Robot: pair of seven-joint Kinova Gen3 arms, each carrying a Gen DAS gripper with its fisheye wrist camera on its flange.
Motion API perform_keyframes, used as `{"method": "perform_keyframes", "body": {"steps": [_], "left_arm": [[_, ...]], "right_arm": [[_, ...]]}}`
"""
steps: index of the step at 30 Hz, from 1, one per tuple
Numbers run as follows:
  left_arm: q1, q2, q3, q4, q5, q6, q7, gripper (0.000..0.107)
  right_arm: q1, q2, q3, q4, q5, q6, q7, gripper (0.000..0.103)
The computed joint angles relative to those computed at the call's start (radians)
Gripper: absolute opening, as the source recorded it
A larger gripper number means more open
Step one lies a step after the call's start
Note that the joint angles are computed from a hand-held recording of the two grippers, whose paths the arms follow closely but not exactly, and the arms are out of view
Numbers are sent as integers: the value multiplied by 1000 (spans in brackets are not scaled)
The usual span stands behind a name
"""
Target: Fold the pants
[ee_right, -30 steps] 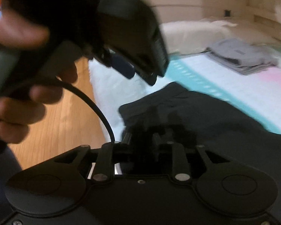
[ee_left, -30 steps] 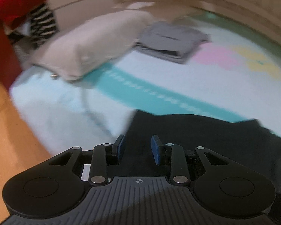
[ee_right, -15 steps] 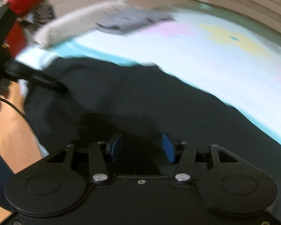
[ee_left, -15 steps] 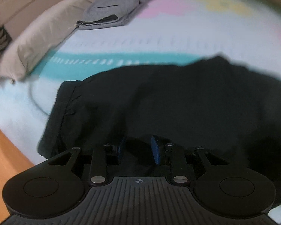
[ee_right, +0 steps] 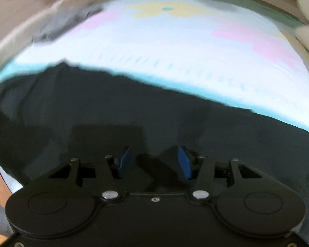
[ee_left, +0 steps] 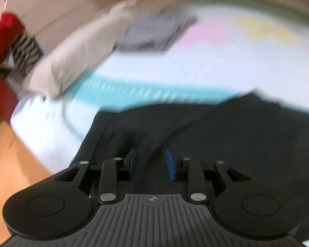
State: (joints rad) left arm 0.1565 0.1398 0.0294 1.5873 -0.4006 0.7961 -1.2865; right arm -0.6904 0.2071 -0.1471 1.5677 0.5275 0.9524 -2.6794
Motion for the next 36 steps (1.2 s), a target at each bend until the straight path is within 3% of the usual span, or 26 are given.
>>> {"method": "perform_keyframes", "body": {"steps": [3, 9, 13, 20, 21, 24, 26, 28, 34, 36], "left_arm": [[38, -22, 17, 13, -18, -68, 31, 29], [66, -13, 90, -26, 143, -80, -147, 29], [124, 11, 118, -46, 171, -76, -230, 29], [231, 107, 115, -64, 130, -30, -282, 29], [251, 121, 113, -76, 125, -3, -277, 29], [276, 161, 101, -98, 117, 56, -282, 29], [272, 190, 98, -121, 135, 99, -295, 29], [278, 187, 89, -114, 141, 96, -273, 29], [321, 169, 77, -87, 92, 87, -223, 29], [321, 163, 78, -79, 86, 83, -216, 29]], "right_arm": [[21, -69, 8, 47, 41, 15, -53, 71], [95, -200, -13, 160, 139, 166, -187, 74], [200, -273, -6, 222, 79, 205, -241, 74], [357, -454, 45, 375, -102, 146, -228, 74], [370, -459, 44, 389, -120, 122, -226, 71], [386, -488, 75, 432, -176, 46, -179, 46], [419, -479, 52, 431, -183, 50, -147, 26], [454, -493, 7, 420, -161, 50, -127, 23], [504, -603, -16, 444, -160, -129, -110, 20], [535, -596, -34, 443, -167, -132, -96, 20]]}}
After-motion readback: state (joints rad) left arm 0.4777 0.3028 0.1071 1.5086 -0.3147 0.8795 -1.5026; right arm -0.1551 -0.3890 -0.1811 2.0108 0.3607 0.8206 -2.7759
